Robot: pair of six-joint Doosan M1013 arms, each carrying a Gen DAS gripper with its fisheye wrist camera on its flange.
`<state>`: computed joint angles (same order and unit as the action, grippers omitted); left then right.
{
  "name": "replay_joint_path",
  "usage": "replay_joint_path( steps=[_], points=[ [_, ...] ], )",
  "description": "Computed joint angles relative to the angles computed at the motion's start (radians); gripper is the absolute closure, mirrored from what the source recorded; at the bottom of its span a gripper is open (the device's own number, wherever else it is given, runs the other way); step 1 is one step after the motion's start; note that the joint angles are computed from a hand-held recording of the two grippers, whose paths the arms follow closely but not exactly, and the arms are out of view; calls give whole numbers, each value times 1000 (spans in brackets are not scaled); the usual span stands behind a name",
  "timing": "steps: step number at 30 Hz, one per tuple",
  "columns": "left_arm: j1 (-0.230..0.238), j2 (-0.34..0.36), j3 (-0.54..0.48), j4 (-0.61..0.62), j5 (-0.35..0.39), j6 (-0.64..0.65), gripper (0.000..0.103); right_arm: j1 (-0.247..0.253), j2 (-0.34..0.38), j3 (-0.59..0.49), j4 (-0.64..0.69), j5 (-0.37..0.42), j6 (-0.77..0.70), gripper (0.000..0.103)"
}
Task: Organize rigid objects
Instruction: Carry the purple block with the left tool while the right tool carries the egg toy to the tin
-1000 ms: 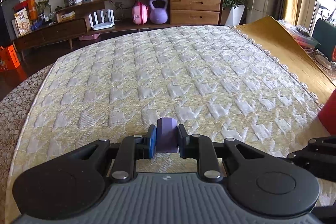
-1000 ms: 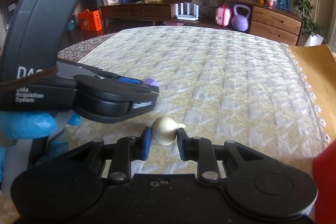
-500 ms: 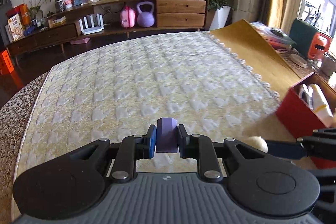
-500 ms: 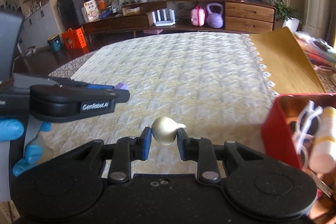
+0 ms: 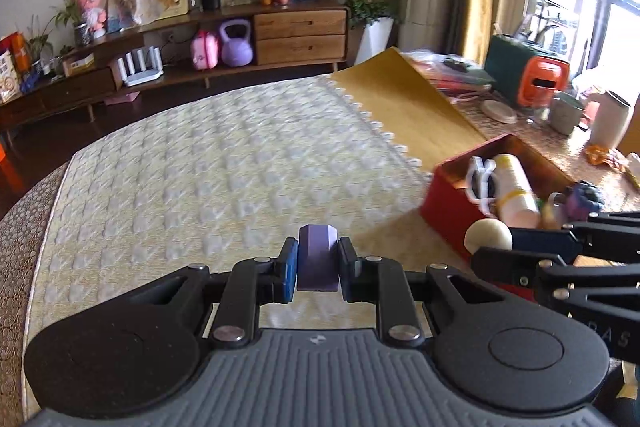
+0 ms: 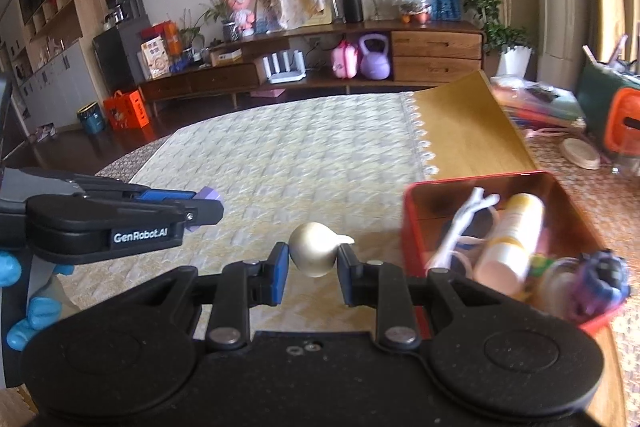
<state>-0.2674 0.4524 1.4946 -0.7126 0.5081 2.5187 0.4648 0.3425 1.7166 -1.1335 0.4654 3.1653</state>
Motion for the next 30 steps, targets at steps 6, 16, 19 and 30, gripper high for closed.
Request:
replay_joint_path(
  steps=[6,16,19,30],
  points=[
    [-27,-36,39,-42,11,46,83,-3,-52,61,-61,28,67,78],
    [-94,-66,78,-47,17,67,83,-18,-118,153,-113,70,141,78],
    [-115,-66,80,-34,18,63,83,-25,-129,173,-122,72,159,78],
    [-178,-19,35,56,70,-36,83,-66,-152,228,-130,46,174,78]
  ],
)
